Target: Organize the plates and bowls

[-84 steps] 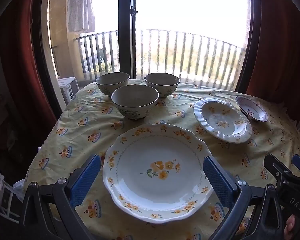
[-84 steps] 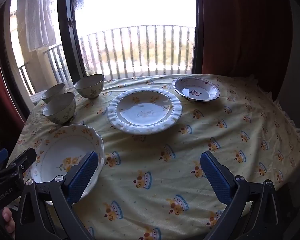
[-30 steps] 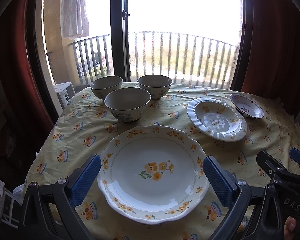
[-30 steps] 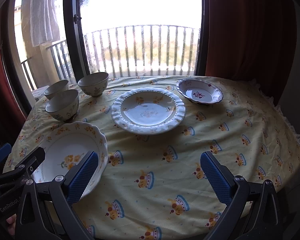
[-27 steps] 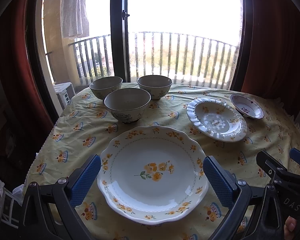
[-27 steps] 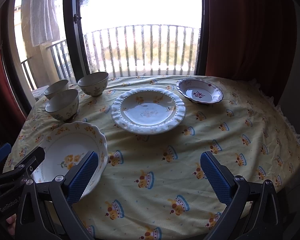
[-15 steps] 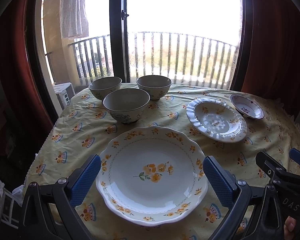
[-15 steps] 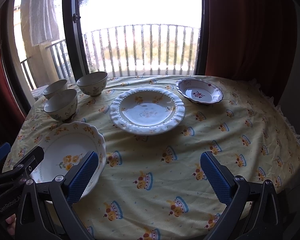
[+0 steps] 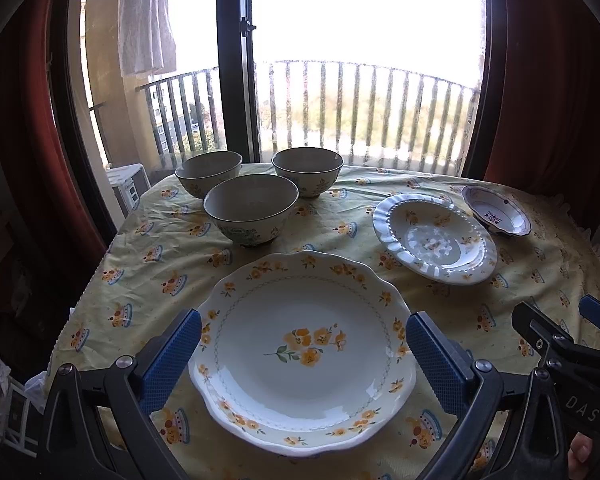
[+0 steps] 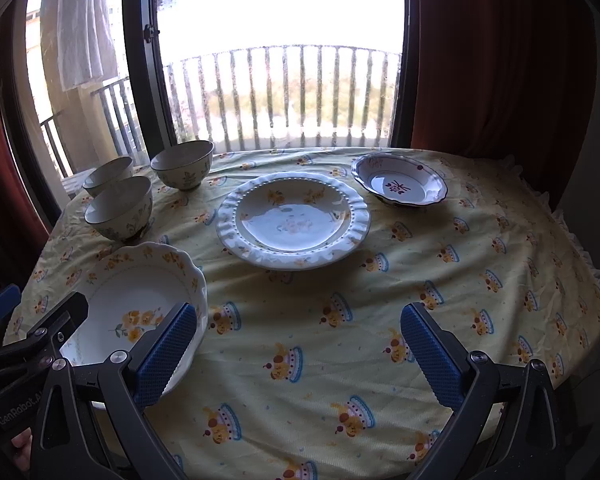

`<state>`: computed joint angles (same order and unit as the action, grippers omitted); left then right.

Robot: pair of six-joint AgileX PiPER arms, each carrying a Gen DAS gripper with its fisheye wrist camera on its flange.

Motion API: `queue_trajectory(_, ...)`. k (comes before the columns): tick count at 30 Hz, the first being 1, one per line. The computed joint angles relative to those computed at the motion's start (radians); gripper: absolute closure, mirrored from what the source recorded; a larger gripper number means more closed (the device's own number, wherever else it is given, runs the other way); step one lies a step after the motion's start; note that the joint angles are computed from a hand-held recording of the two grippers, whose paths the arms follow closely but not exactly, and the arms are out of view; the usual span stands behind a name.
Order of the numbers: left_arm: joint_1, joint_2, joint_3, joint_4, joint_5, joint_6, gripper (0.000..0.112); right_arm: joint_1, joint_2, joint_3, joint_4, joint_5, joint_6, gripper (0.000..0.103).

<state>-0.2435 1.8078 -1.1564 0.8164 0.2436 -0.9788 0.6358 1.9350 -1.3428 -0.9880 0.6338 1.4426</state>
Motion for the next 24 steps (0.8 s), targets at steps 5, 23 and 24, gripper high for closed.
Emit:
queue_trajectory(5, -0.002, 0.014, -0.019, 0.055, 0.019, -0.018, 0.014, -0.015, 0.01, -0.016, 0.002, -0.037, -0.008, 0.004)
queue_trajectory(23, 0.205, 0.241, -0.385, -0.753, 0.199, 0.837, 0.016, -0.03, 0.352, -0.653, 0.505, 0.219, -0.477, 0.005)
queue_trajectory(24, 0.215, 0.257, -0.401, -0.78, 0.208, 0.874, 0.018, -0.026, 0.385, -0.706, 0.519, 0.249, -0.493, 0.005)
